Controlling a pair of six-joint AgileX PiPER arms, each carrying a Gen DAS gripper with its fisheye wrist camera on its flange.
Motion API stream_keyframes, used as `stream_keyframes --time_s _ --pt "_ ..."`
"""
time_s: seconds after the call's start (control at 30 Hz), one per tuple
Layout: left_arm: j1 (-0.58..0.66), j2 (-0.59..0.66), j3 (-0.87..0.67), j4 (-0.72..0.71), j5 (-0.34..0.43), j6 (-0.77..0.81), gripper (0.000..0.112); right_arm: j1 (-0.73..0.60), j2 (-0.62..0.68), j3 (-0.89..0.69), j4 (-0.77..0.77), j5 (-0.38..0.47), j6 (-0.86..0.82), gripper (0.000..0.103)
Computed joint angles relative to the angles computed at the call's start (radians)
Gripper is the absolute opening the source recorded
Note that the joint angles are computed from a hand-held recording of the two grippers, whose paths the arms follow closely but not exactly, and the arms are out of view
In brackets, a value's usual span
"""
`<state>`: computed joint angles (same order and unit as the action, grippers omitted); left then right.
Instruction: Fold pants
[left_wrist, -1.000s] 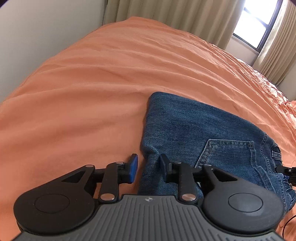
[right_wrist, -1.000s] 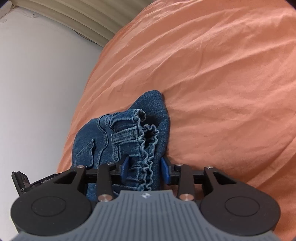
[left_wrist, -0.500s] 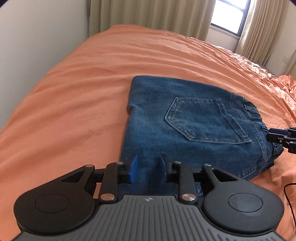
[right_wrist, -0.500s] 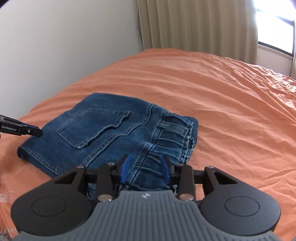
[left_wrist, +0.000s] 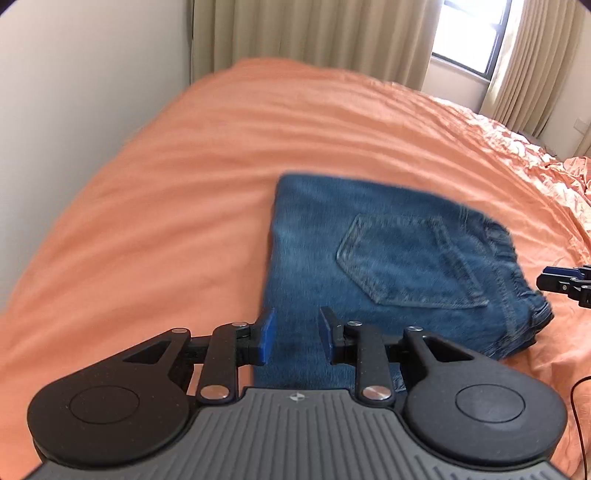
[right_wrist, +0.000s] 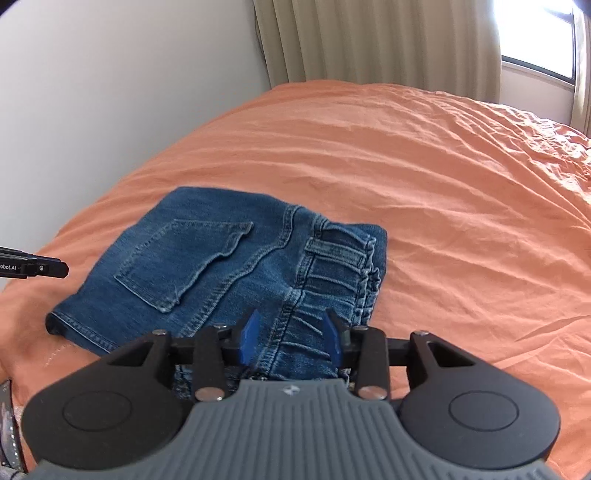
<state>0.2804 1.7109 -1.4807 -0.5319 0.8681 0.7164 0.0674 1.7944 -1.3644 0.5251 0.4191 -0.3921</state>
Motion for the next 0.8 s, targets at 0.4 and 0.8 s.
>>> stream_keyframes --time_s 0.4,0.8 --pt "0.022 -0.288 -0.289 0.183 0.265 -0.098 0.043 0.119 -0.463 0.218 -0.303 -0.054 0.296 0.077" --pt "-0.302 -0.816 0.219 0.523 -0.009 -0.504 0.098 0.529 -0.893 0.474 -1.261 0.146 1.337 0.081"
